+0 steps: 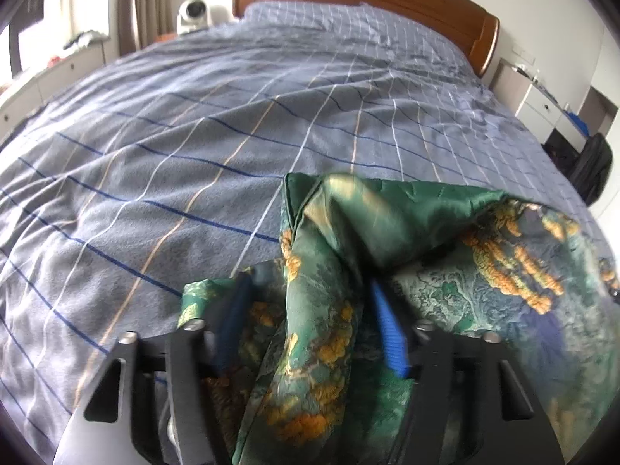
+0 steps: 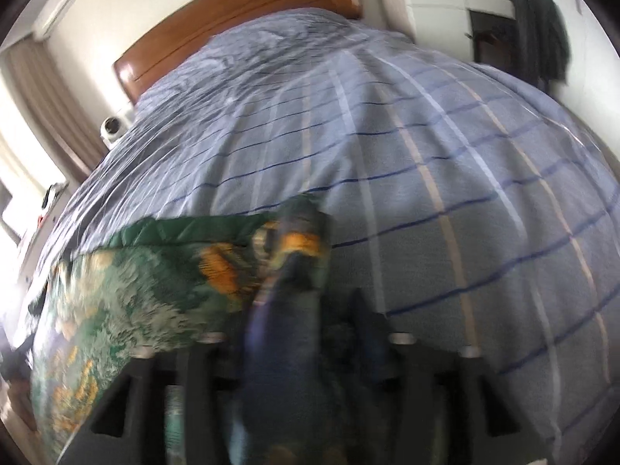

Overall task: Fold large clothes
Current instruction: 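Lay the hem over the collar and open both grippers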

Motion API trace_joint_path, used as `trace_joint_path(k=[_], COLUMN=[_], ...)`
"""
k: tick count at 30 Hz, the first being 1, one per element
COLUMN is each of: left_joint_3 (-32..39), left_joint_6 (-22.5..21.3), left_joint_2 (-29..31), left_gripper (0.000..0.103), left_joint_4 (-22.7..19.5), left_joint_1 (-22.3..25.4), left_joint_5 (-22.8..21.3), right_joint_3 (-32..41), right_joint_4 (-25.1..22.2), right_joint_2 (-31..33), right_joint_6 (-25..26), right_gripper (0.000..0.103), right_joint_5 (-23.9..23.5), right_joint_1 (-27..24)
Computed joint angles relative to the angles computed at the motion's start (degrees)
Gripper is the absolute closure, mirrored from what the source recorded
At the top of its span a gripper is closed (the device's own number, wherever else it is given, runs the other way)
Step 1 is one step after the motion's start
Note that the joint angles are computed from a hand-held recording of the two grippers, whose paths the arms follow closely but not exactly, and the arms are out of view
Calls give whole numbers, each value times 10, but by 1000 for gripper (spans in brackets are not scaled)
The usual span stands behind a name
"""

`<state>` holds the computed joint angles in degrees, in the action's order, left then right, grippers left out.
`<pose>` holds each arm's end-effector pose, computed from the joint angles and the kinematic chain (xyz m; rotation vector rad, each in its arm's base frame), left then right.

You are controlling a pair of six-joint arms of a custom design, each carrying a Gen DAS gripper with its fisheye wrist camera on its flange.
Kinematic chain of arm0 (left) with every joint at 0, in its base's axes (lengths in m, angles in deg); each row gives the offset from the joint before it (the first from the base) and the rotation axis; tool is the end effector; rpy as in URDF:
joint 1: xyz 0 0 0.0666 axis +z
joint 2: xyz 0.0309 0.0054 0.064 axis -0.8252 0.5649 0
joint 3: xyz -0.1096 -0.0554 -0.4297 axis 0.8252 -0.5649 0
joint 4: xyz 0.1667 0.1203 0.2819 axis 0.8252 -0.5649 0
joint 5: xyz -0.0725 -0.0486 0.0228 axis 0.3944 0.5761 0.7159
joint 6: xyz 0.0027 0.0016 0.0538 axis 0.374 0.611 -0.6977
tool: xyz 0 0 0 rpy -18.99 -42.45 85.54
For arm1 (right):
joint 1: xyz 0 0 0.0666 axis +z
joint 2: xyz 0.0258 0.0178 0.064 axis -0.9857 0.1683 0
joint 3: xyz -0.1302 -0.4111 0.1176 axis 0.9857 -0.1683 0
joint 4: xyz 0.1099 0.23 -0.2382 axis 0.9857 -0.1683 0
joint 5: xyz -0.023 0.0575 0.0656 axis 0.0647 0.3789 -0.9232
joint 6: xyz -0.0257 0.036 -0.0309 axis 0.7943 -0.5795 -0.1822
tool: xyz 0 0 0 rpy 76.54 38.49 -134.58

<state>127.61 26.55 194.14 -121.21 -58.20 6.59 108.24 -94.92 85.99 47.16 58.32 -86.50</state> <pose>0.6329 -0.0346 0.3697 0.0142 2.4801 -0.2438 0.4939 -0.0520 0.3532 0.6073 2.3773 0.2075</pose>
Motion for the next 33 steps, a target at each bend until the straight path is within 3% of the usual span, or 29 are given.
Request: trace_joint_path(k=[3,9,12,15,19,23,28,31,33], left_joint_3=[-18,-117,-140,-127,-79,-16,127,177,167], left_joint_6=[-7,-76,-107,-118,-125,-112,-49,-74,-83], left_joint_2=[-29,-129,-167,-176,-147,-91,21,73,79], left_gripper=[11,10,9,6,5,5,6,5,2], left_joint_4=[-4,24,39,27,-3,-18,-91,-149,-142], left_joint_1=[7,6,-12,-46,-101,-147,-177,-189,-193], left_joint_5=[1,-2,12,26,36,13,-22,-53,-61], right_joint_3=[-12,-35,-56,-88,-128,-156,-169,-183,-196], right_joint_4=[-5,-29,-19,8,32,59,64,68,80], right_joint_2=[-35,-127,-173,-198,-197,-197,-200,-202,-205], right_joint_6=[-7,75,101,98,47,-14,11,12,10], right_gripper=[29,29,29,29,29,29,29,29,29], right_joint_5=[-2,78,55,22,19,9,32,29,17], right_joint_1=[-19,13,44,78,102,102,117,117,113])
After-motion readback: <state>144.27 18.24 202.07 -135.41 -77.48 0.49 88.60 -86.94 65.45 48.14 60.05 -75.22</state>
